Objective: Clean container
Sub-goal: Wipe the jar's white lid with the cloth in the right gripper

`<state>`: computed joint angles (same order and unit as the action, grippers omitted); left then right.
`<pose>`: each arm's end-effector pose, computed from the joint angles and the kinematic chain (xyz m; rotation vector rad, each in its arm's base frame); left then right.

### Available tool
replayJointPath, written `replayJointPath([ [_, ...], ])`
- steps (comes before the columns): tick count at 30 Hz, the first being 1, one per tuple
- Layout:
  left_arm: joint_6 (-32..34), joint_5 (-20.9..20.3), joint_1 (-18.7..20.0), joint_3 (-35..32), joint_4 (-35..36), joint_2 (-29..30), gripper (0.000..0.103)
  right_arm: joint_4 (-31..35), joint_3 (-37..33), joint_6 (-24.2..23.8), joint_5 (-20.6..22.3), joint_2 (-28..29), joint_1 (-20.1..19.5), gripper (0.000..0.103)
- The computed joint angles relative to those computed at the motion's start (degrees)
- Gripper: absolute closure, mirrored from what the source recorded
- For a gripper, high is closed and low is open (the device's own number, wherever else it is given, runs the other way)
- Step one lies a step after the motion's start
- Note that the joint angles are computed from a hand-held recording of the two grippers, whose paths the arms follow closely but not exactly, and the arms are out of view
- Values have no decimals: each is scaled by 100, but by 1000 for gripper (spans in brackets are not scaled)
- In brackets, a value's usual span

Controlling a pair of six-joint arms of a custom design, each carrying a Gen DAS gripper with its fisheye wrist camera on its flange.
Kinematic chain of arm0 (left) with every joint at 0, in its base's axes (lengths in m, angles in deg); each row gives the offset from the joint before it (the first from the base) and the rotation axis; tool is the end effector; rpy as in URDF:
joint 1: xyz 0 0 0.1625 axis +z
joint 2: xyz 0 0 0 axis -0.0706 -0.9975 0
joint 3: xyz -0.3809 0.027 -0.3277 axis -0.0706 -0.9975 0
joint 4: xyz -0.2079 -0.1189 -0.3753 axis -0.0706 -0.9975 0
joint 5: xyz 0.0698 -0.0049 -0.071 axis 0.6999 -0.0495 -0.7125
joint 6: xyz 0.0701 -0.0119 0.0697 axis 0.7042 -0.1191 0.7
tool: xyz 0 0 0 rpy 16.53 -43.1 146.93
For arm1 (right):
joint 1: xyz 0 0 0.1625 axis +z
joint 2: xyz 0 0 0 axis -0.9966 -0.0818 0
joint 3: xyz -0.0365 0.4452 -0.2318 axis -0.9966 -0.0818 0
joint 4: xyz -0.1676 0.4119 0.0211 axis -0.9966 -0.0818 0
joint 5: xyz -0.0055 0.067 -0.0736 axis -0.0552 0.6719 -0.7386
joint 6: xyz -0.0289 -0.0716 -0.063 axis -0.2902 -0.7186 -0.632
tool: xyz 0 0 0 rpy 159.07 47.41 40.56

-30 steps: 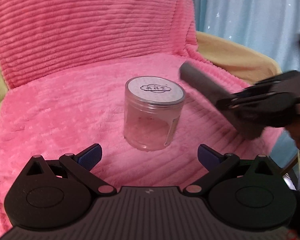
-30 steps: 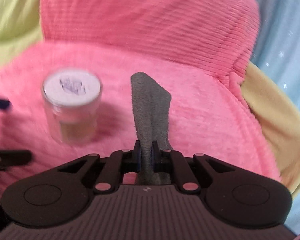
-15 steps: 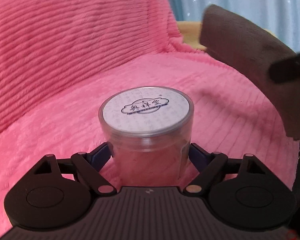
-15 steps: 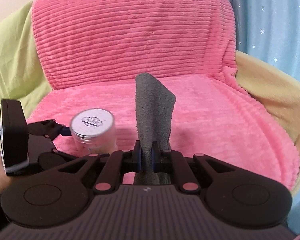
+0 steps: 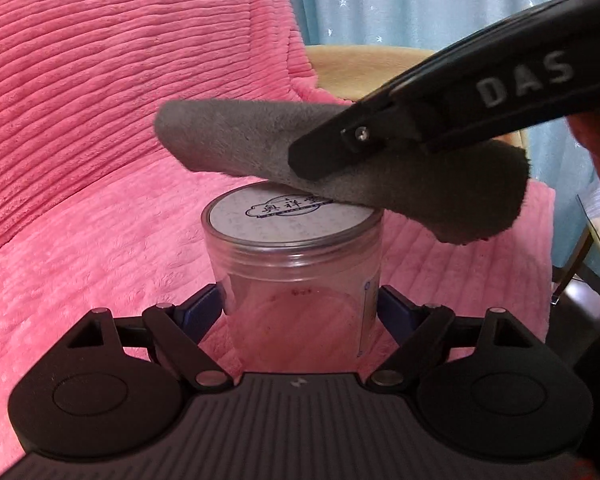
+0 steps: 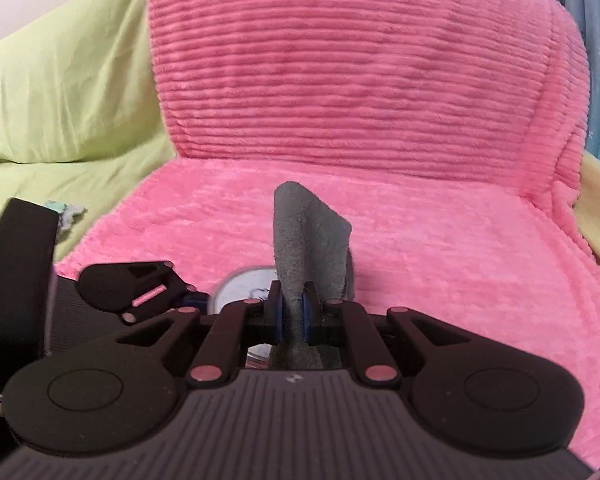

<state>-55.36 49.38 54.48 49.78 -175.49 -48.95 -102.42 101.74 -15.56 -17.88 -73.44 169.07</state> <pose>-0.3491 -0.7570 -0.1241 0.6233 2.1289 -1.0204 0.0426 -0.8765 0.2975 1.5053 -2.4039 0.5644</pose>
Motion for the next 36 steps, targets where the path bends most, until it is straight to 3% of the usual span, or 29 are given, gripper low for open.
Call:
replayJointPath([
  [7, -95, -73, 10, 40, 46, -25, 19, 1228, -243, 330, 218, -74, -82, 96],
  [13, -173, -78, 21, 65, 102, -70, 19, 2176, -1115, 848, 729, 478, -116, 96],
  [15, -157, -87, 32, 39, 109, -62, 19, 2165, -1343, 1019, 775, 645, -110, 97],
  [20, -160, -142, 49, 41, 116, -71, 19, 1324, -1144, 990, 506, 571, -142, 97],
  [27, -264, -164, 34, 71, 168, -66, 19, 1528, -755, 891, 562, 192, -257, 96],
  [36, -262, -147, 60, -24, 261, -40, 19, 1681, -1127, 928, 828, 624, -129, 97],
])
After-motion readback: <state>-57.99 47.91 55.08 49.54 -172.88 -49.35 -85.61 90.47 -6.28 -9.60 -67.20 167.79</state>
